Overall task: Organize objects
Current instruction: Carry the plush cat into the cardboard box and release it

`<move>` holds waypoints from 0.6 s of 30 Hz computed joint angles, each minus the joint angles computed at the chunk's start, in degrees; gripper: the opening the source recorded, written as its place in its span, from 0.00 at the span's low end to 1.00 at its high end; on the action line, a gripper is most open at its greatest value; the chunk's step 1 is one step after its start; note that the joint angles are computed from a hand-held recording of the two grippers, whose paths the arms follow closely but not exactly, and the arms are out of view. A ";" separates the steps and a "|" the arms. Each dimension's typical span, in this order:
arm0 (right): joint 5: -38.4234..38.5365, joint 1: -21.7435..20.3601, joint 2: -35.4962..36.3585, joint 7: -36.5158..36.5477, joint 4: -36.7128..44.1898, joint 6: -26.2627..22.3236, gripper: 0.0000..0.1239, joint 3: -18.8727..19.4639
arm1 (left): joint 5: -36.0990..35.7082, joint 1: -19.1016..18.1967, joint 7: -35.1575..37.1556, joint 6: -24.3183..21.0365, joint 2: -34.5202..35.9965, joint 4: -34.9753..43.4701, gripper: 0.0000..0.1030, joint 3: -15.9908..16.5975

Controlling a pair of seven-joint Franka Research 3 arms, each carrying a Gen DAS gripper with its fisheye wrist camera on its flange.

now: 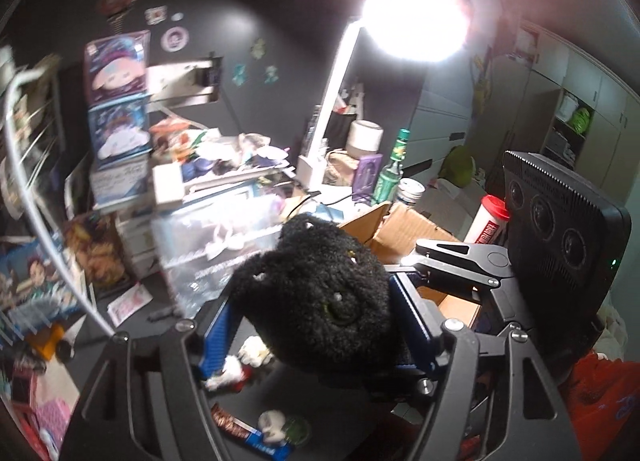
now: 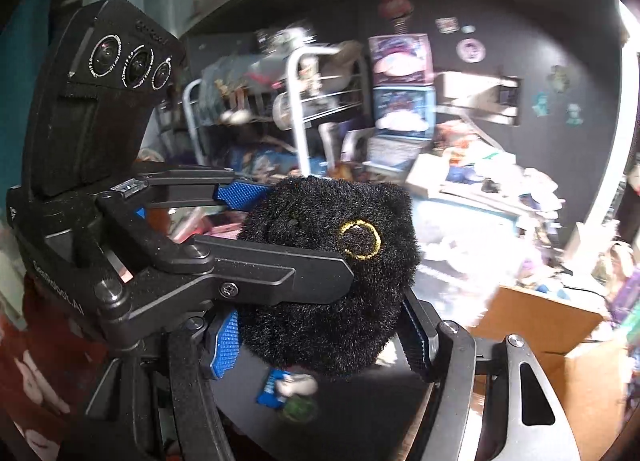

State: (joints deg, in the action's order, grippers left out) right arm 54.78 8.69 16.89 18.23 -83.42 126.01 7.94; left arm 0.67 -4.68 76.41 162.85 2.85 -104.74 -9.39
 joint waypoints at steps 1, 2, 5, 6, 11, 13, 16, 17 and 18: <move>-0.33 -0.20 0.20 0.58 0.46 0.29 0.50 -0.36 | 0.09 -0.25 0.52 -0.77 1.65 2.33 0.67 -0.28; -0.86 -0.50 0.64 1.29 1.27 0.23 0.50 -0.72 | 0.14 -0.44 1.11 -1.58 3.33 4.63 0.67 -0.61; -2.72 -1.53 2.06 3.22 3.43 0.36 0.50 -1.49 | -0.35 -0.73 3.02 -4.20 8.35 11.50 0.67 -1.88; -3.36 -1.98 2.51 3.84 4.09 0.33 0.50 -1.69 | -0.59 -0.75 3.71 -5.11 10.03 13.74 0.67 -2.34; -7.42 -3.53 5.28 7.16 7.87 0.10 0.50 -2.20 | -1.50 -1.23 6.01 -10.04 18.05 24.45 0.67 -4.12; -9.17 -4.03 6.57 8.66 9.46 -0.37 0.50 -2.26 | -1.30 -1.77 6.09 -11.99 20.71 28.06 0.67 -4.28; -11.14 -4.54 7.59 9.72 10.32 0.35 0.51 -2.13 | -1.10 -2.44 6.20 -14.53 24.04 32.72 0.67 -4.45; -11.61 -4.77 7.88 9.91 10.57 0.44 0.51 -2.07 | -1.01 -2.65 6.24 -15.23 24.91 33.98 0.67 -4.46; -12.09 -4.90 8.24 10.17 10.95 0.55 0.51 -1.99 | -0.89 -2.84 6.35 -15.75 25.64 35.01 0.67 -4.46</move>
